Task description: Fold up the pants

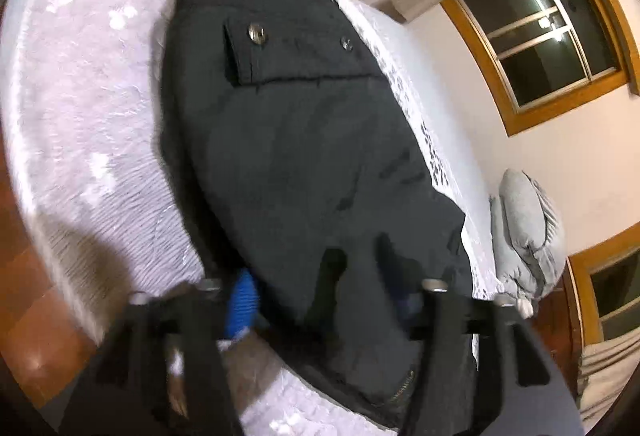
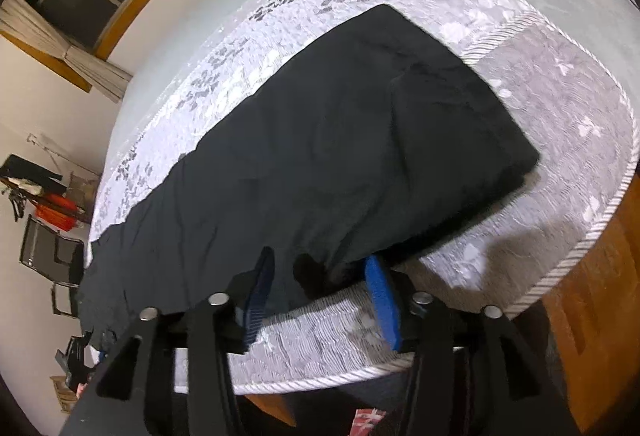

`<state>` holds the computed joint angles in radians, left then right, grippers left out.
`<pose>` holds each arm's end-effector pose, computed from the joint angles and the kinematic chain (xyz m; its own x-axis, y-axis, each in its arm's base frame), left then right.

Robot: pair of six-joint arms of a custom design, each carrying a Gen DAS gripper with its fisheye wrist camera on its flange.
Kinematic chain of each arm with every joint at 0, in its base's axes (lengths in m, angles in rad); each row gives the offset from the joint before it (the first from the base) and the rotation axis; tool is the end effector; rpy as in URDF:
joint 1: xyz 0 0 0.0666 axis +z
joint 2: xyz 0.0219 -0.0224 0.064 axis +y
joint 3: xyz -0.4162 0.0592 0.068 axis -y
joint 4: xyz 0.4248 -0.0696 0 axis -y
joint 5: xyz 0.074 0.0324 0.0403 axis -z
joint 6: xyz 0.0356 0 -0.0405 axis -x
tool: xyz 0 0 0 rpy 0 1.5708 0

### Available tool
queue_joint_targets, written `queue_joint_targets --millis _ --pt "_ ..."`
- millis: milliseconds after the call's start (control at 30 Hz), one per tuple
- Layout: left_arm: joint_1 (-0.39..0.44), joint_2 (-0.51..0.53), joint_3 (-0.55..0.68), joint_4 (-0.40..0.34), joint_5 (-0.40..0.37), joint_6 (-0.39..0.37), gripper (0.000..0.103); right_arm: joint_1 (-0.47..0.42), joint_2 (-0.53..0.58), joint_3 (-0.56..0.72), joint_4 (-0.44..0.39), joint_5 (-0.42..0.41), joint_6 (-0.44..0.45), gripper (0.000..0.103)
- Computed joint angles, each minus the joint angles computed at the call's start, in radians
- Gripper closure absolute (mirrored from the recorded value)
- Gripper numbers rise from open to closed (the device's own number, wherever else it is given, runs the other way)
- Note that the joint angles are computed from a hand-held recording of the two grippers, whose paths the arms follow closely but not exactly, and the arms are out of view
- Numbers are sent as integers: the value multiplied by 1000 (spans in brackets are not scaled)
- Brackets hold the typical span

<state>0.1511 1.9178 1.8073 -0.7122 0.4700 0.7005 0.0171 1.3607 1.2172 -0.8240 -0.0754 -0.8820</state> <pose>0.7156 0.0923 0.3744 -0.6638 -0.6824 -0.3061 -0.3369 0.6382 -0.6923 0.4839 0.0106 0.4008 -0.5695 0.7602 -0.3127 0.5976 0.6441 0.4774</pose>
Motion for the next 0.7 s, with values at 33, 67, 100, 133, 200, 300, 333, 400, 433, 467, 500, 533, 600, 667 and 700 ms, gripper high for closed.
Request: queue_joint_targets --millis 33,67,100,133,200,300,333,400,433,467,500,533,600,667,700 --pt "-2 -15 -8 -6 -29 13 33 -11 -19 -18 13 -4 -19 42" --pt "-3 -28 -19 -7 -49 25 27 -21 -33 -33 27 -10 -35 40" --pt "-2 -37 -28 -6 -58 32 24 -40 -57 -62 57 -25 -63 40" --pt "-3 -39 -25 -28 -80 37 14 -57 -73 -83 78 -38 -87 40" --pt "1 -32 -14 -77 -95 29 13 -86 -89 -113 99 -66 -121 39" --pt "2 -35 -23 -69 -110 36 12 -130 -109 -175 184 -120 -168 38" --pt "-2 -28 -11 -81 -118 27 11 -141 -108 -191 213 -141 -178 38" --pt "-12 -15 4 -100 -143 10 9 -157 -97 -217 268 -184 -215 38" --pt "-17 -10 9 -99 -155 1 9 -163 -91 -233 310 -200 -230 38" --pt "-19 -7 13 -96 -156 -5 9 -165 -86 -239 329 -201 -237 38" --pt "-22 0 22 -98 -156 -13 9 -167 -82 -249 366 -201 -248 38" --pt "-27 7 32 -109 -171 -23 9 -171 -79 -261 413 -207 -258 37" --pt "-33 13 37 -103 -187 -32 9 -175 -68 -269 462 -209 -276 38" --pt "-39 14 39 -108 -205 -45 9 -178 -54 -261 476 -208 -275 53" --pt "-41 14 38 -102 -203 -52 9 -181 -42 -252 485 -219 -271 60"
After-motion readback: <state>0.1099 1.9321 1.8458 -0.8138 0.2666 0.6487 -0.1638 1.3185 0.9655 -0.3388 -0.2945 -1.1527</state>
